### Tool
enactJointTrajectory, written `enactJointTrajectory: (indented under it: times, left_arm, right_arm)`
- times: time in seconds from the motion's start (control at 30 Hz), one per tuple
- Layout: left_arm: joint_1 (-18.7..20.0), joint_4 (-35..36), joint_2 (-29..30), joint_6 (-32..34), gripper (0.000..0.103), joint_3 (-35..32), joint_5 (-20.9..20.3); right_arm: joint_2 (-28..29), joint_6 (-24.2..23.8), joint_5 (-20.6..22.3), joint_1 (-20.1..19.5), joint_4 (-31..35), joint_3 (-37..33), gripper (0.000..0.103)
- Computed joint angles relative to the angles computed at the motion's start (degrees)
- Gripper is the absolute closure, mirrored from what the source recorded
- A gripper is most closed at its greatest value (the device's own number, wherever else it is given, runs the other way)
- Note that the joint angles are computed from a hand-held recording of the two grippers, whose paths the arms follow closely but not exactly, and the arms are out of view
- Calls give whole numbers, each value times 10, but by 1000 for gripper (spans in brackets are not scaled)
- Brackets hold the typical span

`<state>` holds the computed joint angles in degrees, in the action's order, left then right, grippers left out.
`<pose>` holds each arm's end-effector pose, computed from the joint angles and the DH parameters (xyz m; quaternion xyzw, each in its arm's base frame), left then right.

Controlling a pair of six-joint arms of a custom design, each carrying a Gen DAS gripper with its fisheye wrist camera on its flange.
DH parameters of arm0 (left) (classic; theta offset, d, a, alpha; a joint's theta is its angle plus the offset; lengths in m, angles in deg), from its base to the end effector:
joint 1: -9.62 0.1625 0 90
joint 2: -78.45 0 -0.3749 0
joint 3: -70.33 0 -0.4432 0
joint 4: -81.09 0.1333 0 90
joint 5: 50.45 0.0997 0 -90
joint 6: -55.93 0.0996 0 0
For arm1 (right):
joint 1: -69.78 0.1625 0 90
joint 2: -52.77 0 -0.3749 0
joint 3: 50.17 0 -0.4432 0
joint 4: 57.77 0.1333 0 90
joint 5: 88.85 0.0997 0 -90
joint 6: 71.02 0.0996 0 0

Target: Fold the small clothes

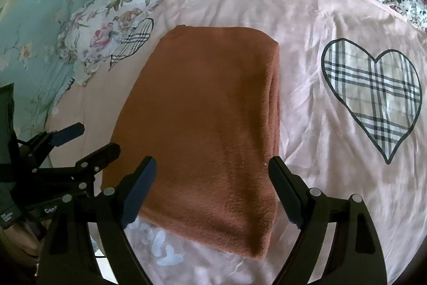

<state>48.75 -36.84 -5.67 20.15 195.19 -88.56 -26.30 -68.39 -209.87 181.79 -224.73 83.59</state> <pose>-0.2215 -0.4531 0.1641 0.1657 0.8795 -0.2253 0.3851 0.2453 -0.3882 0.1277 0.1082 -0.9406 0.2378 0.2166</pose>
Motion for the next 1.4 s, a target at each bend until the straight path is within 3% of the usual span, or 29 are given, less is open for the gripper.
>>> enactJointTrajectory:
  times: [1.4]
  left_arm:
    - [-6, -3, -6, 9, 13, 3, -10]
  right_arm:
    - [8, 13, -5, 17, -8, -1, 16]
